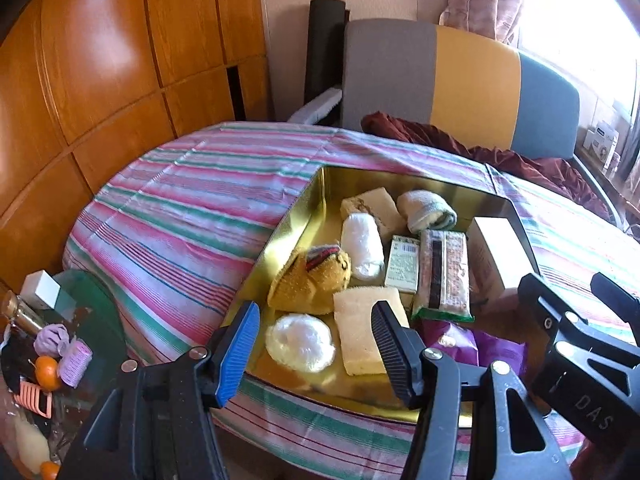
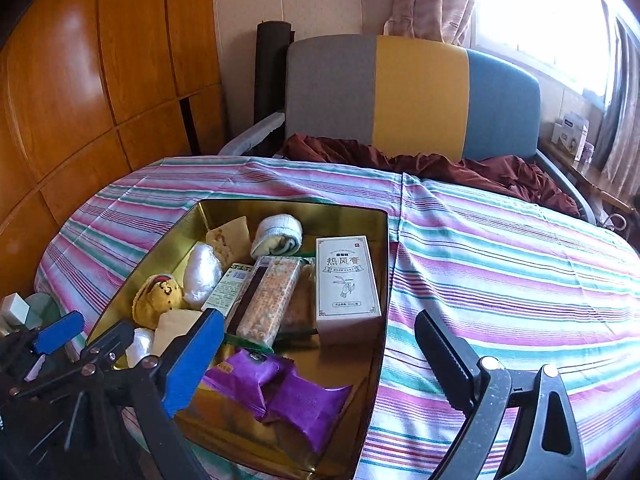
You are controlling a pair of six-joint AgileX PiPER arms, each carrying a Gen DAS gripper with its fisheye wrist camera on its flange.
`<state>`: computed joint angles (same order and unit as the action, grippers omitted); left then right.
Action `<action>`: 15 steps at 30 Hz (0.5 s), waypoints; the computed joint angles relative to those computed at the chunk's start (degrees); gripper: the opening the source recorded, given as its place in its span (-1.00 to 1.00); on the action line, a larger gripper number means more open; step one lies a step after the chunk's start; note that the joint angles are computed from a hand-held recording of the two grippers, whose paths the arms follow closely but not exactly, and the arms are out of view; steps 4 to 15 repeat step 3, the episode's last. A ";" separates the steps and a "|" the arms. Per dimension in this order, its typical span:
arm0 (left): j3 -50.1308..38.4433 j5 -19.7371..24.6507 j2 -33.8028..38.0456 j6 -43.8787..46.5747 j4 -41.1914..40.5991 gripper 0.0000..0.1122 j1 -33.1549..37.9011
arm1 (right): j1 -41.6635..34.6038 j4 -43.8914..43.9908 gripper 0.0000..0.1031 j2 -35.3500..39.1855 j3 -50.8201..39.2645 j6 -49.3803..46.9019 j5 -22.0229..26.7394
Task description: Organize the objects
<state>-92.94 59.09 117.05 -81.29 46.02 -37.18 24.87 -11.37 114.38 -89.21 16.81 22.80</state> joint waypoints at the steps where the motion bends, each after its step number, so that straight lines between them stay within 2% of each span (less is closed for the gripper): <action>1: -0.12 0.26 0.08 -0.24 0.67 0.05 -0.18 | 0.00 -0.14 0.88 0.04 -0.03 0.13 0.06; 15: -0.25 0.72 0.21 -0.59 1.34 0.05 -0.54 | -0.12 0.77 0.88 0.12 -0.08 -0.66 0.04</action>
